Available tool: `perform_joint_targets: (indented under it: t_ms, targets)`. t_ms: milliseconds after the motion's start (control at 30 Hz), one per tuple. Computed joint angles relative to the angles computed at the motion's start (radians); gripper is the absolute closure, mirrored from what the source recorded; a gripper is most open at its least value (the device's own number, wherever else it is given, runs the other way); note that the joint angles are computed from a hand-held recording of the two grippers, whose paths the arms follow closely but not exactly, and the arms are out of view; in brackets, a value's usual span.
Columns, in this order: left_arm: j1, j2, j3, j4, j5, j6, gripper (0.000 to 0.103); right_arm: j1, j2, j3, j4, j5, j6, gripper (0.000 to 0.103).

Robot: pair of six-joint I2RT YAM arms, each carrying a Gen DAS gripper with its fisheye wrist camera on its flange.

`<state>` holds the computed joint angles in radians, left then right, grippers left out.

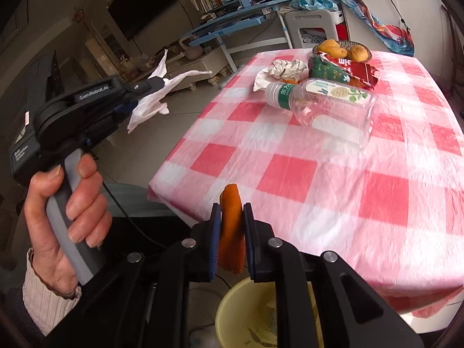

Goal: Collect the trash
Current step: 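Lower bag and carrot into the yellow basin and open both tools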

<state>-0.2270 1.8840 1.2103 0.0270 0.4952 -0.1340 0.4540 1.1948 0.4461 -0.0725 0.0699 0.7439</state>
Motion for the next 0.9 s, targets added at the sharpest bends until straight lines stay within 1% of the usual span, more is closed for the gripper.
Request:
perform_joint_targets:
  t_ms: [167, 333, 433, 500, 533, 567, 633, 667, 800, 833, 867, 900]
  targets:
    - [-0.006, -0.067, -0.085, 0.008, -0.005, 0.043, 0.088, 0.108, -0.068, -0.07, -0.025, 0.048, 0.096, 0.087]
    - [-0.009, -0.127, -0.164, 0.013, -0.002, 0.086, 0.088, 0.2, -0.055, -0.113, -0.016, 0.068, 0.177, 0.087]
    - [-0.017, -0.155, -0.206, 0.007, -0.004, 0.113, 0.088, 0.236, -0.04, -0.137, -0.014, 0.077, 0.227, 0.084]
    - [-0.025, -0.173, -0.233, -0.002, -0.005, 0.134, 0.088, 0.256, -0.06, -0.165, -0.016, 0.099, 0.274, 0.077]
    - [-0.028, -0.182, -0.246, -0.008, -0.005, 0.146, 0.088, 0.264, -0.088, -0.181, -0.024, 0.122, 0.296, 0.065]
    - [-0.032, -0.191, -0.261, -0.015, -0.005, 0.156, 0.088, 0.264, -0.123, -0.196, -0.033, 0.138, 0.311, 0.057]
    - [-0.041, -0.206, -0.283, -0.037, -0.009, 0.179, 0.088, 0.249, -0.209, -0.227, -0.043, 0.16, 0.332, 0.053]
    - [-0.052, -0.213, -0.297, -0.042, -0.016, 0.19, 0.088, 0.249, -0.252, -0.238, -0.06, 0.184, 0.343, 0.047]
    - [-0.085, -0.256, -0.379, -0.06, -0.041, 0.249, 0.088, 0.27, -0.4, -0.265, -0.129, 0.318, 0.399, 0.04]
    - [-0.095, -0.263, -0.401, -0.063, -0.048, 0.268, 0.088, 0.278, -0.44, -0.27, -0.16, 0.36, 0.422, 0.036]
    - [-0.107, -0.272, -0.418, -0.074, -0.057, 0.288, 0.088, 0.274, -0.485, -0.273, -0.195, 0.387, 0.433, 0.033]
    - [-0.118, -0.279, -0.433, -0.088, -0.063, 0.31, 0.088, 0.274, -0.485, -0.273, -0.195, 0.387, 0.433, 0.033]
